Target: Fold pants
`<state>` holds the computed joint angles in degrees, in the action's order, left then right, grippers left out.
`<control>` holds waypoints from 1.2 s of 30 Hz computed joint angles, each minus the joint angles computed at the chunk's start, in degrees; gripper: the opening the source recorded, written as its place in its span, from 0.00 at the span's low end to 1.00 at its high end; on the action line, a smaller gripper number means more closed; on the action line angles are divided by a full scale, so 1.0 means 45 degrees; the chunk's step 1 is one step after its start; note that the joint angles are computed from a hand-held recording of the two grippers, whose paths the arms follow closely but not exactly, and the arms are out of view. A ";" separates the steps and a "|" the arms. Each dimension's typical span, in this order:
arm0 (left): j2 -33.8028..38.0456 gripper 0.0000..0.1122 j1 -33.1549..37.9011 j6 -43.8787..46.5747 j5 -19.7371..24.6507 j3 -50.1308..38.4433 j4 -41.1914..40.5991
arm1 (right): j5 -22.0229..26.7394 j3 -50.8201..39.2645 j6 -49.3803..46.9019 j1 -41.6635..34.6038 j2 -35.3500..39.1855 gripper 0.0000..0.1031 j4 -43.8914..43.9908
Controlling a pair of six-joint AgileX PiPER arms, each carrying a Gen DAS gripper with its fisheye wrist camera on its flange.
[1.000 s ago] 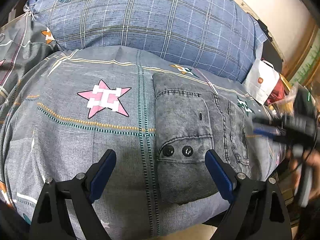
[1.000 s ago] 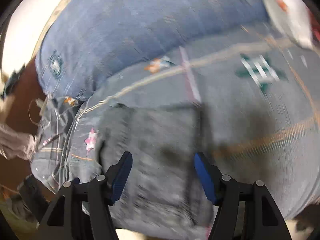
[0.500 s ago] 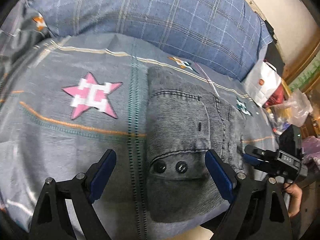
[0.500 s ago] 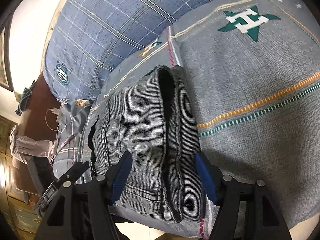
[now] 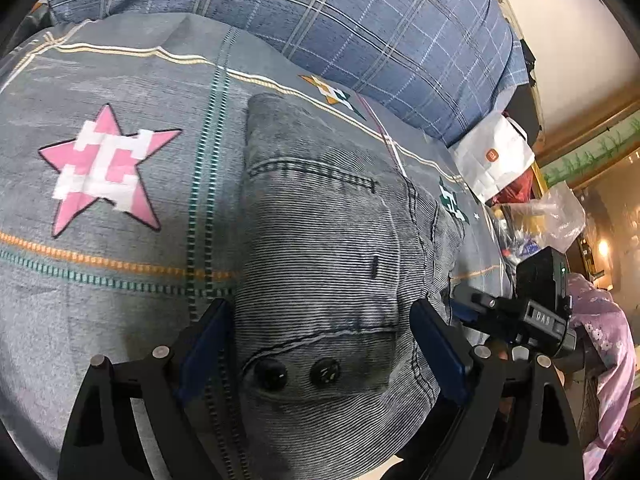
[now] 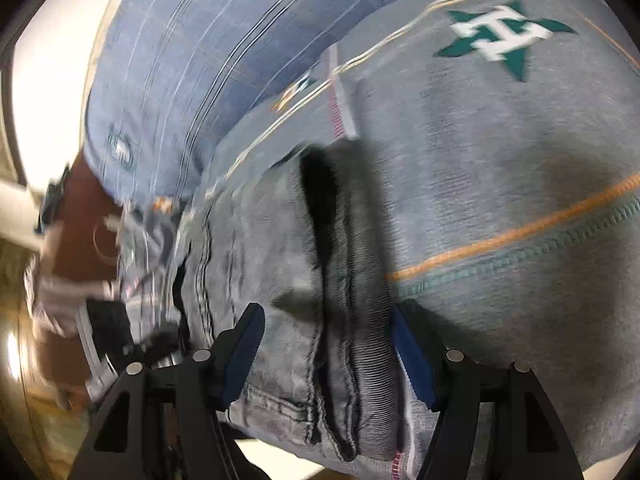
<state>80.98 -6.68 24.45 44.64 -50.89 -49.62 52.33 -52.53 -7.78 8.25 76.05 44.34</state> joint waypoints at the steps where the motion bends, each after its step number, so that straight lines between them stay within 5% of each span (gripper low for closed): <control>1: 0.0054 0.81 -0.0106 -0.0008 -0.0069 -0.0049 -0.0056 | -0.0060 -0.0174 0.0350 0.0279 -0.0032 0.67 -0.0571; 9: 0.0466 0.81 -0.0463 -0.0263 -0.0315 -0.0361 0.0300 | -0.0129 -0.0663 0.0864 0.0938 0.0177 0.67 -0.1282; 19: 0.0655 0.80 -0.0798 -0.0470 -0.0592 -0.0526 0.0835 | 0.0335 -0.0115 -0.1692 -0.0538 0.0796 0.66 0.1123; 22: 0.0585 0.71 -0.1446 -0.1448 -0.1265 -0.0592 0.1891 | -0.0236 -0.0409 -0.0642 0.0406 0.0669 0.64 -0.0065; 24: 0.0509 0.64 -0.2068 -0.2798 -0.1681 -0.0722 0.3511 | -0.0384 -0.0803 0.0449 0.1167 0.0738 0.25 -0.1340; 31: -0.0182 0.39 -0.3322 -0.5035 -0.2066 -0.0895 0.6773 | -0.0408 -0.2104 0.4107 0.3570 0.0567 0.20 -0.5442; 36: -0.0653 0.34 -0.3856 -0.5953 -0.2055 -0.1082 0.8108 | 0.0362 -0.3252 0.5914 0.4854 0.0551 0.19 -0.7621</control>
<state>78.04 -24.03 -2.34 35.39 -55.76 -13.13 53.96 -67.16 18.83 30.09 78.53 10.05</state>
